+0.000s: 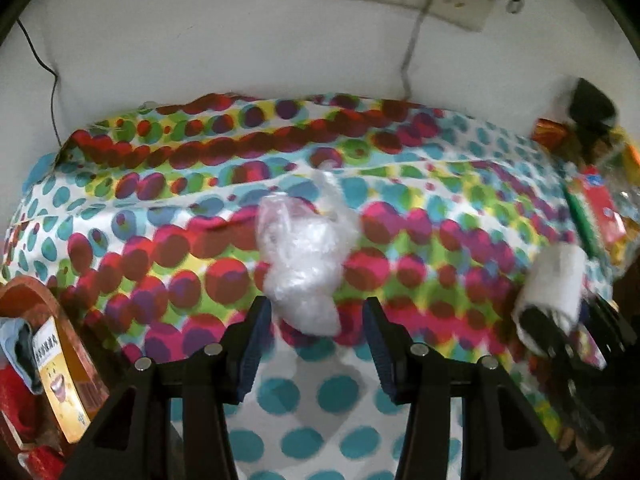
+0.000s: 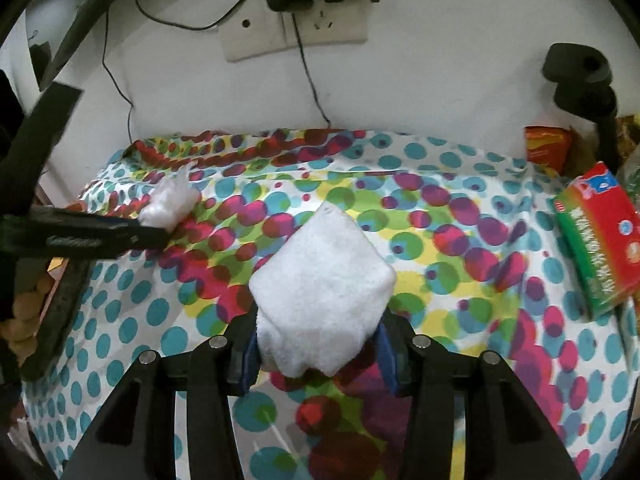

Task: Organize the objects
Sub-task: 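Grasp the clear plastic bag with left while right holds the white towel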

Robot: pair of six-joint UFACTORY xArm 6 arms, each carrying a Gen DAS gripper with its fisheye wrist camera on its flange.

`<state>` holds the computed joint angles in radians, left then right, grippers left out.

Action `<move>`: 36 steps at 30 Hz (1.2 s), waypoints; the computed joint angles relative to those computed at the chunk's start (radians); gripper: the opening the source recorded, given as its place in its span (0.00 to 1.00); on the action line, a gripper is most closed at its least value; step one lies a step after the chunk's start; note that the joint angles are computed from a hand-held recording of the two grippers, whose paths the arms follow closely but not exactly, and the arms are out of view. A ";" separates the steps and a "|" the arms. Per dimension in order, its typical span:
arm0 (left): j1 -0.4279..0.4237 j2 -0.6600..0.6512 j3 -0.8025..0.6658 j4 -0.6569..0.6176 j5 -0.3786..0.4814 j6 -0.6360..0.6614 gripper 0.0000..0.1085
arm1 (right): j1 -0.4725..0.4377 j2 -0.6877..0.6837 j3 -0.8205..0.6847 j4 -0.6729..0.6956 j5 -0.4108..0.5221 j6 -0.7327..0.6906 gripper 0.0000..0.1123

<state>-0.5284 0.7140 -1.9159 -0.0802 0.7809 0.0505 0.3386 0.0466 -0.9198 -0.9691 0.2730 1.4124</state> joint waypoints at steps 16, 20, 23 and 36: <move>-0.016 0.005 0.027 0.090 -0.090 -0.098 0.35 | 0.068 0.063 -0.086 0.126 0.171 -0.171 0.43; -0.014 -0.089 0.134 0.128 -0.135 -0.085 0.35 | 0.070 0.066 -0.090 0.126 0.180 -0.173 0.44; -0.012 -0.144 0.192 0.135 -0.151 -0.081 0.35 | 0.071 0.068 -0.092 0.127 0.181 -0.173 0.44; 0.017 -0.301 0.369 0.124 -0.183 -0.068 0.35 | 0.075 0.072 -0.099 0.127 0.187 -0.170 0.46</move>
